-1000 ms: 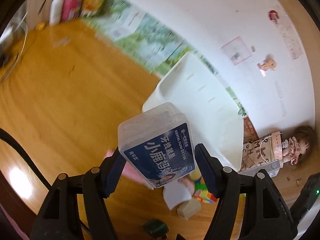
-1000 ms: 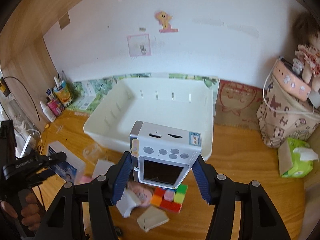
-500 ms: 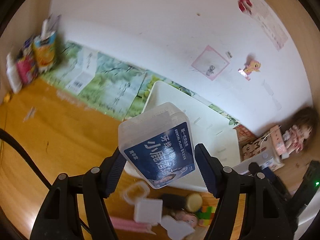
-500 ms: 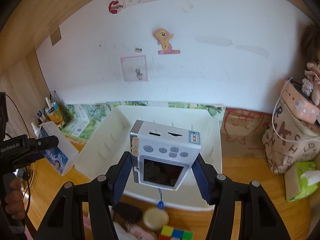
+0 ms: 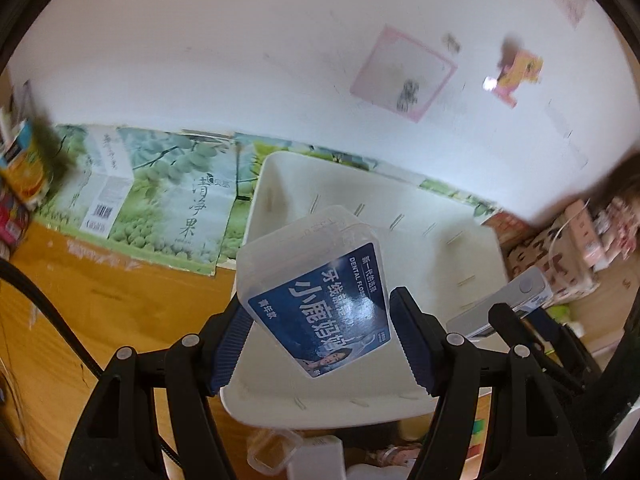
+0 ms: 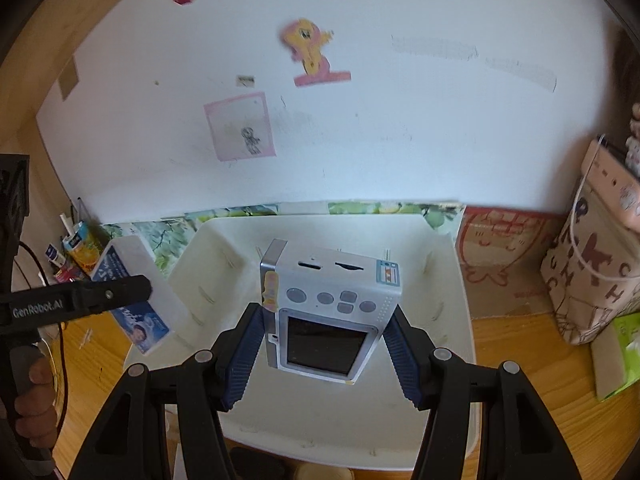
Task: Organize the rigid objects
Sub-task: 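Lower both held items into the white bin and open both grippers, then withdraw both grippers from the bin back over the desk items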
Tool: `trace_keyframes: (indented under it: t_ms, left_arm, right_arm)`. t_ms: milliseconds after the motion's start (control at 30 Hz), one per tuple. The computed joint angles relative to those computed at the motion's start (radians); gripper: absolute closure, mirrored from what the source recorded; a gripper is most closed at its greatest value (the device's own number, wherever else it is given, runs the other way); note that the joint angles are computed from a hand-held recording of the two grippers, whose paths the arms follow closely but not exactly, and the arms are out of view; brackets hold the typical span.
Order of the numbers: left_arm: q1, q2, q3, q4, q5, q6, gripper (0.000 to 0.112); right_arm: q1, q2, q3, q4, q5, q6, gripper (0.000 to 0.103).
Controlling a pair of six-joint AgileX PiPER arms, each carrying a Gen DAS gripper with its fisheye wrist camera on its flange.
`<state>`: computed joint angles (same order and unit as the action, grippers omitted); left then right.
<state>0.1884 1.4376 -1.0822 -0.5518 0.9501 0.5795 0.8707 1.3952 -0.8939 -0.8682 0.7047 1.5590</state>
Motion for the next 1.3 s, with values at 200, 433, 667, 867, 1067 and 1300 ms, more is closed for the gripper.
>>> trace_keyframes:
  t_ms: [200, 433, 667, 867, 1067, 1300]
  left_arm:
    - [-0.122, 0.11, -0.072, 0.159, 0.0, -0.108, 0.04]
    - [-0.216, 0.205, -0.107, 0.282, 0.022, -0.204, 0.04]
    - [-0.207, 0.197, -0.088, 0.257, 0.029, -0.184, 0.037]
    - [-0.164, 0.165, -0.1, 0.205, 0.062, -0.141, 0.028]
    - [-0.114, 0.116, -0.099, 0.135, 0.098, -0.066, 0.026]
    - [-0.041, 0.049, -0.088, 0.053, 0.132, 0.004, 0.026]
  right_arm:
    - [-0.114, 0.067, -0.023, 0.22, -0.098, -0.19, 0.042]
    - [-0.195, 0.126, -0.034, 0.422, -0.133, -0.339, 0.042]
    - [-0.187, 0.104, -0.04, 0.353, -0.095, -0.238, 0.033]
    - [-0.14, 0.045, -0.034, 0.276, -0.038, -0.127, 0.026]
    - [-0.065, -0.021, -0.03, 0.198, 0.042, -0.019, 0.022]
    - [0.042, -0.076, -0.049, 0.128, 0.144, 0.082, 0.022]
